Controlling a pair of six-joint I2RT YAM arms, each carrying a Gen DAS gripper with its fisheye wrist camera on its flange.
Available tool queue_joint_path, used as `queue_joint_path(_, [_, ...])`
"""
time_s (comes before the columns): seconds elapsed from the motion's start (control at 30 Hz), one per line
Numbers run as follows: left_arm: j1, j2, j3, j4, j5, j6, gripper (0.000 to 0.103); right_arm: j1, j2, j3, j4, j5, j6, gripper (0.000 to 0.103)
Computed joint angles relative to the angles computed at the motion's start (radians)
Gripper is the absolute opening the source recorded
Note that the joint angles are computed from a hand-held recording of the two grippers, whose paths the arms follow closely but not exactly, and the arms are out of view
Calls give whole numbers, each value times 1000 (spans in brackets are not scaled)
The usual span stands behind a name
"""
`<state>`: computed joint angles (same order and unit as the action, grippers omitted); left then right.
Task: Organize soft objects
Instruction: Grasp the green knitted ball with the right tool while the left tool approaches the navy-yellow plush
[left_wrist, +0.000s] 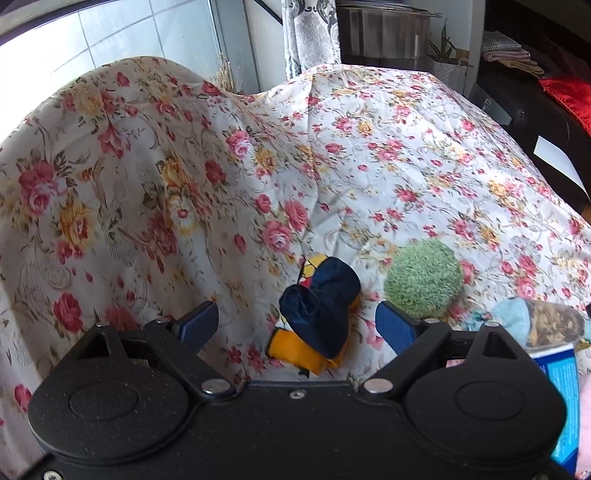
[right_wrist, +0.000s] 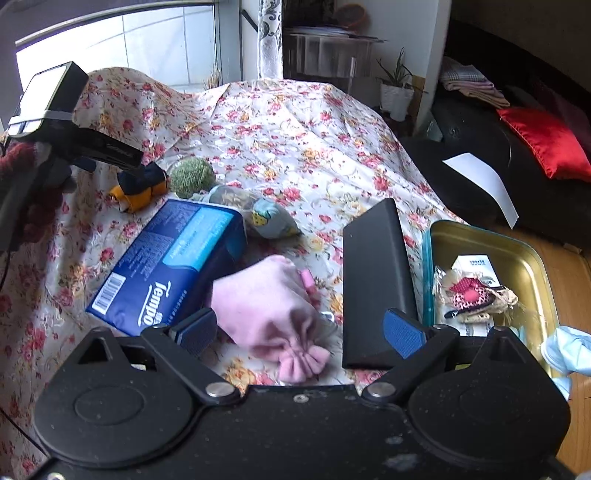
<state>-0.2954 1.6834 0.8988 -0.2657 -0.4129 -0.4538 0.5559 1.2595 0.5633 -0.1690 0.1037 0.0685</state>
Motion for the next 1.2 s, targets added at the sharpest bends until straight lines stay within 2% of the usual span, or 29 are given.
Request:
queue_joint_path(0.2, [52, 71, 72, -69, 112, -5, 89, -6, 35, 8, 26, -8, 15, 95])
queue_joint_path(0.47, [77, 71, 93, -103, 157, -7, 89, -29, 38, 6, 26, -21, 14, 93])
queue_joint_path(0.63, [82, 68, 104, -122, 169, -7, 89, -46, 92, 64, 26, -72, 84, 93])
queue_joint_path(0.73, [90, 69, 111, -134, 183, -5, 89, -26, 184, 145, 41, -77, 132, 93])
queue_joint_path(0.9, [87, 86, 137, -174, 182, 0, 89, 36, 354, 316, 72, -54, 133, 93])
queue_joint_path(1.07, [69, 128, 173, -230, 161, 11, 89, 56, 525, 508, 43, -63, 141, 93])
queue_joint_path(1.2, [86, 141, 185, -252, 213, 1, 88, 53, 663, 687, -21, -88, 168, 93])
